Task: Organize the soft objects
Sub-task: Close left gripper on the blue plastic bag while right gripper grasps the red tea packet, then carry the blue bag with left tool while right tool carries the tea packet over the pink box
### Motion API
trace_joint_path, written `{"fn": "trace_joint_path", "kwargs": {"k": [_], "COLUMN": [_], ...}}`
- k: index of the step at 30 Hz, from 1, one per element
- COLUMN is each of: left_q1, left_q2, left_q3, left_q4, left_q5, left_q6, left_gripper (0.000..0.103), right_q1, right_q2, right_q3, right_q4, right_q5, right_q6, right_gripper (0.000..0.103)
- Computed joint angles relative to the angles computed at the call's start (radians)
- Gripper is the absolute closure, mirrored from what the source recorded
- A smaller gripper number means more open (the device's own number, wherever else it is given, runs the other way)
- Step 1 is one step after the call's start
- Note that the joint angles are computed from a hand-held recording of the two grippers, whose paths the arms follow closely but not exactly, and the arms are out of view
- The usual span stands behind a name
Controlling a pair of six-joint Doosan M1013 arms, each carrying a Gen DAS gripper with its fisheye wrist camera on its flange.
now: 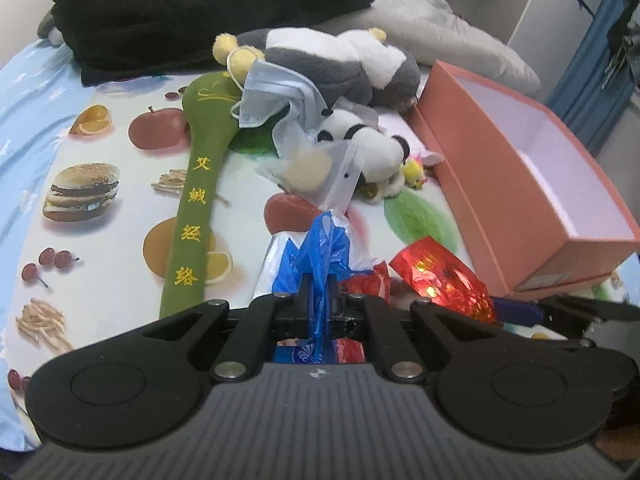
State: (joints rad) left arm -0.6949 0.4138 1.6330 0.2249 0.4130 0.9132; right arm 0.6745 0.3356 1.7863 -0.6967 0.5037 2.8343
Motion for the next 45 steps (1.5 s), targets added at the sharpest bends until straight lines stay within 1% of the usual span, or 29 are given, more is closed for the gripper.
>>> {"fn": "trace_joint_path", "kwargs": {"k": [5,7,12,17,19,21,26,29,32,34,36,38,40,43,45], "left_q1": [-0.005,-0.012,-0.017,-0.029,-0.032,-0.031,-0.037,-0.041,-0.044,-0.044,-0.045,-0.050,-0.049,-0.057,-0.063], "left_q2": [-0.013,-0.021,-0.043,-0.063,-0.066,-0.067,-0.060,-0.049,-0.029,-0.007,0.015,0.046,0.076,0.134,0.183], "left_q3": [0.001,-0.002,-0.004,-0.019,-0.031,-0.047,-0.099,-0.141,-0.192,-0.236,-0.277,-0.333,-0.384,-0.478,-0.559], "left_q4": [0.032,0.073,0.077,0.153,0.163,0.139,0.123,0.071,-0.031,-0.133,-0.235,-0.287,-0.370,-0.384,-0.376], "left_q5": [-0.014,-0.007,-0.035,-0.059,-0.067,-0.077,-0.099,-0.111,-0.117,-0.107,-0.098,-0.062,-0.029,0.045,0.130], "left_q6": [-0.034,-0.068,-0.080,-0.148,-0.154,-0.129,-0.087,-0.027,0.078,0.179,0.276,0.329,0.406,0.424,0.410], "left_gripper": [0.097,0.097,0.097,0.097,0.097,0.097,0.097,0.097,0.097,0.097,0.097,0.097,0.097,0.097,0.097], "right_q1": [0.010,0.014,0.021,0.022,0.022,0.018,0.007,-0.002,-0.012,-0.026,-0.050,-0.075,-0.103,-0.148,-0.168], "right_q2": [-0.033,-0.046,-0.083,-0.118,-0.129,-0.141,-0.170,-0.188,-0.205,-0.216,-0.229,-0.239,-0.245,-0.253,-0.252], "right_q3": [0.028,0.035,0.048,0.051,0.050,0.050,0.048,0.050,0.049,0.049,0.051,0.053,0.053,0.063,0.067], "right_q4": [-0.116,-0.158,-0.254,-0.367,-0.409,-0.448,-0.543,-0.590,-0.627,-0.630,-0.610,-0.581,-0.519,-0.428,-0.376], "right_q5": [-0.006,-0.008,-0.007,0.014,0.033,0.043,0.080,0.106,0.138,0.148,0.135,0.117,0.099,0.050,0.047], "right_q6": [0.150,0.197,0.269,0.346,0.371,0.393,0.442,0.467,0.472,0.467,0.462,0.454,0.433,0.389,0.362], "right_gripper": [0.045,0.045,0.045,0.046,0.046,0.046,0.046,0.046,0.046,0.046,0.045,0.046,0.046,0.046,0.045]}}
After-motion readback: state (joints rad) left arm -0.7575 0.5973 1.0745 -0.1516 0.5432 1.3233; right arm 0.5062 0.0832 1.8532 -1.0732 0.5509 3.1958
